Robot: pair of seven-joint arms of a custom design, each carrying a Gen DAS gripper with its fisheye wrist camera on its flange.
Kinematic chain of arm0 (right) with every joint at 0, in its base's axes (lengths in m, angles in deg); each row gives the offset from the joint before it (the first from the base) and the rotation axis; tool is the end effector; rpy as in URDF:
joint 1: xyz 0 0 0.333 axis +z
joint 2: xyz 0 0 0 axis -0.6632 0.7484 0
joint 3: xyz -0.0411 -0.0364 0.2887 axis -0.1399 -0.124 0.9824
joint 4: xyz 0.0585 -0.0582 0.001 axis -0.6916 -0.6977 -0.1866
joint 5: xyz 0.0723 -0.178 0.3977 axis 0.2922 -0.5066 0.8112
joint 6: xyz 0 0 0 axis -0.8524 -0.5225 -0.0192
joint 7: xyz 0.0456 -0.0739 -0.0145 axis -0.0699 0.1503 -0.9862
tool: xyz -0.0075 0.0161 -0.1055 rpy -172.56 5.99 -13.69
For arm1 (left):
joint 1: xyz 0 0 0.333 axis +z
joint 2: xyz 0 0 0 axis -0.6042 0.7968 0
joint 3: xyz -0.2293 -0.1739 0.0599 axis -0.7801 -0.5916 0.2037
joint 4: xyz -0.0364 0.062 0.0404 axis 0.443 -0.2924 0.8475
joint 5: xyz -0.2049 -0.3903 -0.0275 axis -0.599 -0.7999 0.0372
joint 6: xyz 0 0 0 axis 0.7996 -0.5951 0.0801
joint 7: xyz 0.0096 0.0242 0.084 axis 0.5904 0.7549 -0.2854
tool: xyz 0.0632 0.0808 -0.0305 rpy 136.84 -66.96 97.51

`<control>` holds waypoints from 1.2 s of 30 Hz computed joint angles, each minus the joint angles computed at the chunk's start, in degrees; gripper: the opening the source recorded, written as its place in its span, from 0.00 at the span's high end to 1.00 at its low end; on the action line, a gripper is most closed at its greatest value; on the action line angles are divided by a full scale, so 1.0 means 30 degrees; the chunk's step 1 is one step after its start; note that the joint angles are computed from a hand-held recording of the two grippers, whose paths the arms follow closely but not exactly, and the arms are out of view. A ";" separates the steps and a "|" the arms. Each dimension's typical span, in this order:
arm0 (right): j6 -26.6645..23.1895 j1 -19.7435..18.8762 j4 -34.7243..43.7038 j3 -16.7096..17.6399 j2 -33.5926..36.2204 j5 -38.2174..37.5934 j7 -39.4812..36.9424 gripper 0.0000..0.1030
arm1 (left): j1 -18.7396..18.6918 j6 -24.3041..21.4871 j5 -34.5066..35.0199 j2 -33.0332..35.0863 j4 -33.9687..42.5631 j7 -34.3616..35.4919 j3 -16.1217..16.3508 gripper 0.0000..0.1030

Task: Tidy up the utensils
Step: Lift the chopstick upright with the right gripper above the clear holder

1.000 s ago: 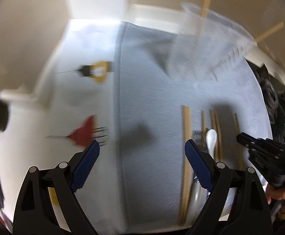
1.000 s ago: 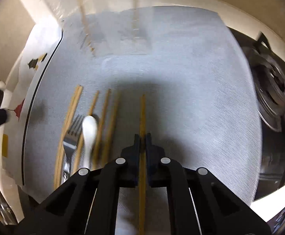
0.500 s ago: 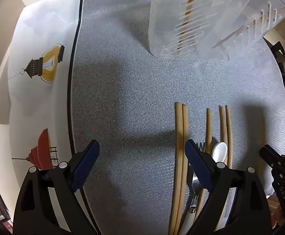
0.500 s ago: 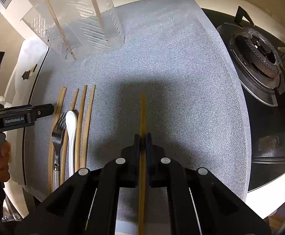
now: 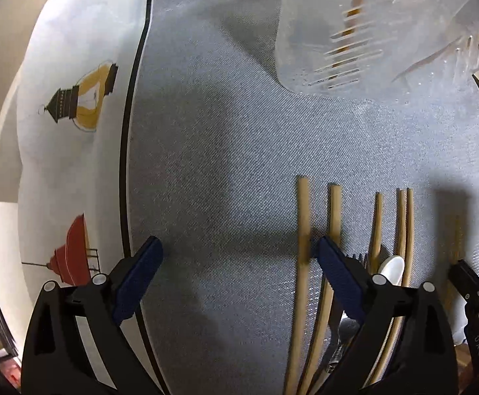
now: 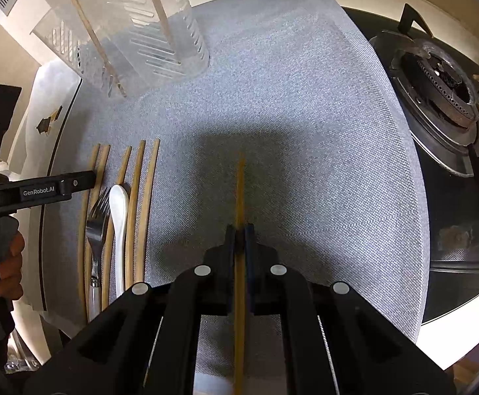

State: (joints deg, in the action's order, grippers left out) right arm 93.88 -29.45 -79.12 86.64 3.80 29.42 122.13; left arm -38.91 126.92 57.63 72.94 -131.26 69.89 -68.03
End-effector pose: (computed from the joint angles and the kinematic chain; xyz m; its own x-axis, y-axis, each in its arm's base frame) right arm 0.5792 0.1381 0.5021 0.3477 -0.9239 -0.1598 -0.9192 -0.3022 -0.2527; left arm 0.5827 -0.0976 0.4830 0.3480 -0.9371 -0.0265 -0.9322 -0.3429 -0.1161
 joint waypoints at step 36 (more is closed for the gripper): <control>0.2266 0.1152 -0.0565 -0.0999 -0.3630 0.4265 -0.4372 0.94 | 0.0362 0.5439 -0.3997 -0.8239 -0.3330 0.4194 -0.0039 0.94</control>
